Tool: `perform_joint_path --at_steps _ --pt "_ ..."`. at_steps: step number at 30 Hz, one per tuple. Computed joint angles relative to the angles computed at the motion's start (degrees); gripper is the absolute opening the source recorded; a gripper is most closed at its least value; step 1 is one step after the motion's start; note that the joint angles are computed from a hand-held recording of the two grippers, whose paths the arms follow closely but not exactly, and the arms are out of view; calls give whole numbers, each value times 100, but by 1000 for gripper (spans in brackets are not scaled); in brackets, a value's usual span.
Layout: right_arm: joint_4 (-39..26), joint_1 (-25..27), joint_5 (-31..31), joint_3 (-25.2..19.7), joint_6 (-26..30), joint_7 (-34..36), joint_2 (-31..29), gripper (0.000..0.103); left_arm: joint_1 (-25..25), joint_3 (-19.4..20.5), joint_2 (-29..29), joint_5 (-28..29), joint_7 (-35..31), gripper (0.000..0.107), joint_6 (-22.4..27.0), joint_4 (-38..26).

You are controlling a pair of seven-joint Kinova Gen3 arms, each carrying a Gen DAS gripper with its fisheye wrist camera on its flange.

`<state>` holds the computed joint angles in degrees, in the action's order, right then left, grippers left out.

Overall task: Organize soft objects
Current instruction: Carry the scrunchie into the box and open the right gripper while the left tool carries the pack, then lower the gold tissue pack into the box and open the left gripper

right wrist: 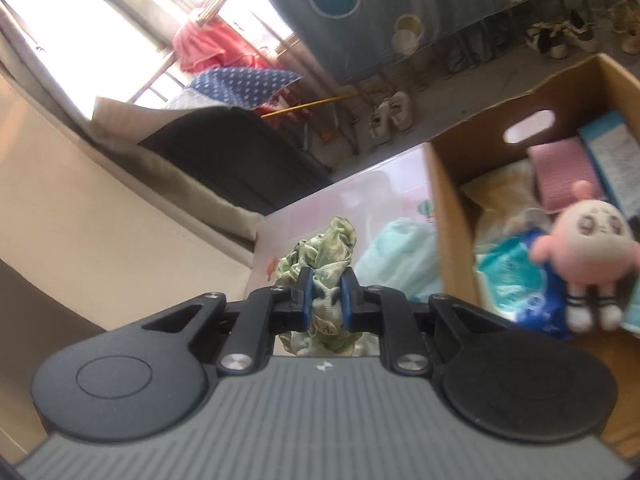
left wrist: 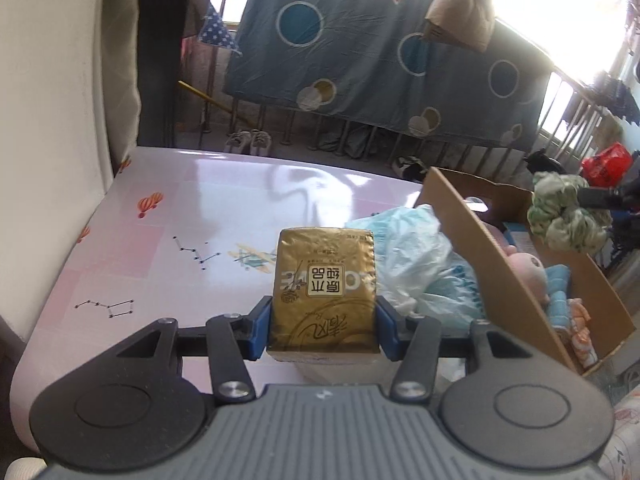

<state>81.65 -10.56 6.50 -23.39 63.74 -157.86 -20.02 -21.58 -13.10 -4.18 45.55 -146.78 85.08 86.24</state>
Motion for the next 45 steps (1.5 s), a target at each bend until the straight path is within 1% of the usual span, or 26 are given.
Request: perform_joint_path --at_steps 2,5,8,11,13,16,17,20,22,23,24,26,28,31,35,39,41,43,45 --pt "274 97 -37 54 317 -135 -521 13 82 52 -89 46 -23 53 134 9" --pt "608 324 -238 100 770 -167 -1107 14 285 133 -230 74 -17 53 247 39" --pt "827 517 -435 126 1162 -35 -1423 15 559 253 -317 77 63 53 259 58" --pt "1029 679 -592 99 1445 171 -1510 16 845 386 -394 34 184 53 202 64" --pt "1110 736 -645 83 1635 338 -1478 16 1036 462 -450 -13 251 53 144 77" --pt "1212 747 -640 68 1766 618 -1313 18 1333 611 -503 -141 405 53 32 81" --pt "1215 694 -646 124 1797 759 -1201 20 1424 646 -501 -177 448 53 20 70" --pt "1259 511 -723 334 1798 1058 -1015 31 1670 762 -510 -303 528 53 -73 63" --pt "1251 426 -755 436 1753 1191 -1019 42 1828 846 -505 -373 580 53 -146 55" --pt "1285 419 -775 467 1683 1204 -1067 54 1905 887 -485 -395 608 53 -165 39" --pt "1254 437 -787 488 1654 1195 -1146 60 1971 919 -466 -416 639 53 -172 21" --pt "1257 528 -791 479 1565 1144 -1329 61 2106 1009 -427 -469 711 53 -183 -32" --pt "1193 696 -772 422 1552 1051 -1556 62 2244 1133 -391 -555 796 54 -238 -86" --pt "1054 1106 -725 296 1590 829 -1973 74 2474 1339 -276 -693 987 54 -230 -228" --pt "780 1670 -695 157 1799 720 -2443 81 2822 1711 -26 -1059 1389 54 -256 -480" --pt "551 2345 -784 -31 2132 558 -2993 84 3264 2132 277 -1748 1937 54 -471 -702" --pt "463 2662 -850 -91 2317 521 -3246 84 3526 2324 421 -2197 2154 54 -624 -779" --pt "436 2947 -934 -98 2430 483 -3507 85 3790 2475 515 -2606 2373 54 -813 -788" --pt "459 3176 -1030 -80 2500 468 -3733 85 3999 2557 588 -2862 2518 54 -999 -753"
